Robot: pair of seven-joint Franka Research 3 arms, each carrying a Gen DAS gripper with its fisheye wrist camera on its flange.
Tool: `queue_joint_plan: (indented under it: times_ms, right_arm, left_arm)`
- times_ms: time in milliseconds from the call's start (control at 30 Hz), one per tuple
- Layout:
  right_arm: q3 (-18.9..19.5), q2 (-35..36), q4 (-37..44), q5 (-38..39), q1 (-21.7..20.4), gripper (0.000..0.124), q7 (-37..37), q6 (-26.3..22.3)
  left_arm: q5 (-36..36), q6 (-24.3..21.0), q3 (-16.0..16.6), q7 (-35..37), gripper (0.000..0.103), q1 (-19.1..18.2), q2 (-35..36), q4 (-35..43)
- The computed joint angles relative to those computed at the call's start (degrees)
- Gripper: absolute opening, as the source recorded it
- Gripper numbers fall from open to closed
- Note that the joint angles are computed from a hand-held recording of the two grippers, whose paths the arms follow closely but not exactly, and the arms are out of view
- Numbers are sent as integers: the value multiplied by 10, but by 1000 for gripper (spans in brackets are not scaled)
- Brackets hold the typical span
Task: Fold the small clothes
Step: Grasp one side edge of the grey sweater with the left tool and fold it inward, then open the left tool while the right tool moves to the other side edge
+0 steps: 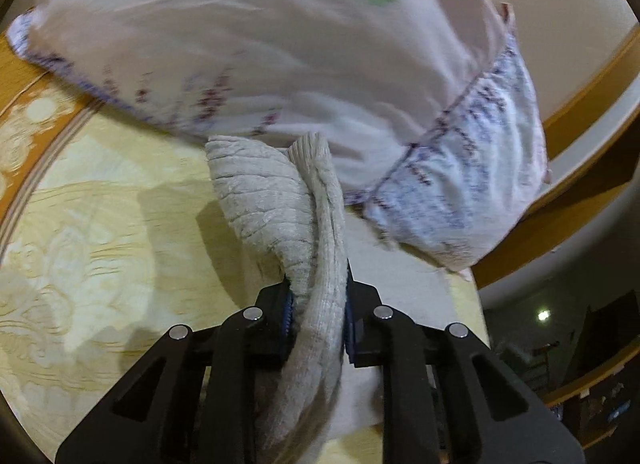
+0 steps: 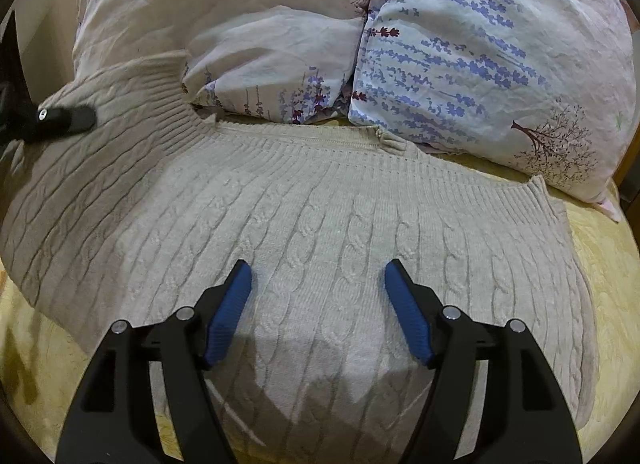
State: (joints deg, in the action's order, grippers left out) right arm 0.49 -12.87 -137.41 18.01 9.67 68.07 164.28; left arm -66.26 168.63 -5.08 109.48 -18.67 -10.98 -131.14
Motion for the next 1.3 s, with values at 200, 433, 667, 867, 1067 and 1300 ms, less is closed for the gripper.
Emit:
queue_joint_plan:
  times_ms: [200, 433, 667, 867, 1067, 1300]
  right_arm:
    - [-72, -16, 28, 200, 33, 70, -133, -88]
    - [-88, -27, 29, 260, -22, 70, -151, -110]
    - [-112, -22, 42, 301, -70, 70, -145, -154]
    - [-119, 6, 77, 365, -86, 70, -182, -221]
    - [-117, 30, 117, 388, -110, 71, -172, -342]
    - [-104, 63, 158, 412, -136, 72, -152, -429]
  left_arm:
    - [-31, -26, -23, 47, 18, -13, 49, 81]
    - [22, -38, -89, 20, 18, -4, 141, 170]
    - [137, -22, -141, -52, 20, 16, 188, 186]
    - [-76, -80, -176, 116, 50, 61, 181, 202]
    - [-250, -119, -139, 277, 60, 45, 105, 155]
    - [155, 65, -125, -88, 64, 32, 69, 58]
